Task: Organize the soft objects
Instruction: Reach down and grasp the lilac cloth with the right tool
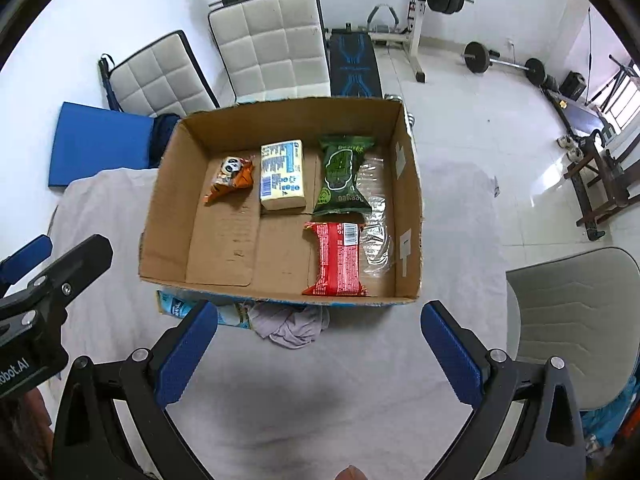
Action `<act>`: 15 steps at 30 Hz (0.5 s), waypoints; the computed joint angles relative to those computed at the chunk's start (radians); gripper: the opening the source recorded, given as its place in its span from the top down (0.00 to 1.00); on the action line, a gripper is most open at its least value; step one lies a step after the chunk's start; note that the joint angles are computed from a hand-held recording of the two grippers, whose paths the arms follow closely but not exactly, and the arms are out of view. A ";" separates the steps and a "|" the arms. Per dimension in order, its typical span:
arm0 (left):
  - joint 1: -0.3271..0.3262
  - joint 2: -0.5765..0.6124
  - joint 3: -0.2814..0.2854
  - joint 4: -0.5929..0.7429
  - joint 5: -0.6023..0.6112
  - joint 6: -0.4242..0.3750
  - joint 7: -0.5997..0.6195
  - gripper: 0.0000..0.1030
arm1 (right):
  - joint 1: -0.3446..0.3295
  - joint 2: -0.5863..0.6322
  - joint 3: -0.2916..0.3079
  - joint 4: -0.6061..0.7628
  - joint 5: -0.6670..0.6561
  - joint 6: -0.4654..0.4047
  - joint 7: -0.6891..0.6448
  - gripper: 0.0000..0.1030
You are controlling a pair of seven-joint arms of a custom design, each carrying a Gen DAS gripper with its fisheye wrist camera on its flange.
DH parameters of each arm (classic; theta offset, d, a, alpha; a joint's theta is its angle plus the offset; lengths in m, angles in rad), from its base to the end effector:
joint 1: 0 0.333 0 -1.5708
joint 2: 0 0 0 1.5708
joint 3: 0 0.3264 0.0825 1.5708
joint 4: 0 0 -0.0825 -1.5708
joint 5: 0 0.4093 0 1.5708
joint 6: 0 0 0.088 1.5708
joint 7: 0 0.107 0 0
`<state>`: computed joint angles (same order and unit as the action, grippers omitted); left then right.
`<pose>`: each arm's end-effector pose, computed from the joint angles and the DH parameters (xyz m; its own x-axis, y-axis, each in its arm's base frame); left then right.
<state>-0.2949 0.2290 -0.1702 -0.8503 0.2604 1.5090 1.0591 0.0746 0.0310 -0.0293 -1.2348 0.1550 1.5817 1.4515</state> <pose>0.5568 -0.2222 0.8412 0.1225 -0.9916 0.0408 -0.8791 -0.1275 -0.4592 0.5734 0.0428 0.7851 0.2034 -0.9731 -0.1084 -0.9321 -0.1586 -0.3258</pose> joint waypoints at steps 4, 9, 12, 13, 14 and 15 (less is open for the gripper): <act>0.002 -0.040 -0.004 -0.041 0.002 0.024 -0.017 0.00 | -0.002 -0.028 -0.002 -0.008 0.010 0.001 -0.007 0.00; 0.022 -0.091 -0.005 -0.121 -0.004 0.047 -0.050 0.00 | -0.003 -0.038 -0.004 -0.005 0.024 0.000 -0.006 0.00; 0.053 -0.156 -0.004 -0.247 -0.036 0.061 -0.085 0.00 | -0.006 -0.048 -0.008 -0.049 0.049 -0.002 0.001 0.00; 0.063 -0.180 -0.005 -0.290 -0.051 0.066 -0.094 0.00 | -0.007 -0.052 -0.010 -0.073 0.060 -0.006 0.006 0.00; 0.079 -0.215 -0.003 -0.363 -0.080 0.077 -0.109 0.00 | -0.010 -0.054 -0.012 -0.105 0.078 -0.019 0.009 0.00; 0.090 -0.234 -0.004 -0.402 -0.098 0.080 -0.117 0.00 | -0.011 -0.055 -0.013 -0.129 0.089 -0.031 0.017 0.00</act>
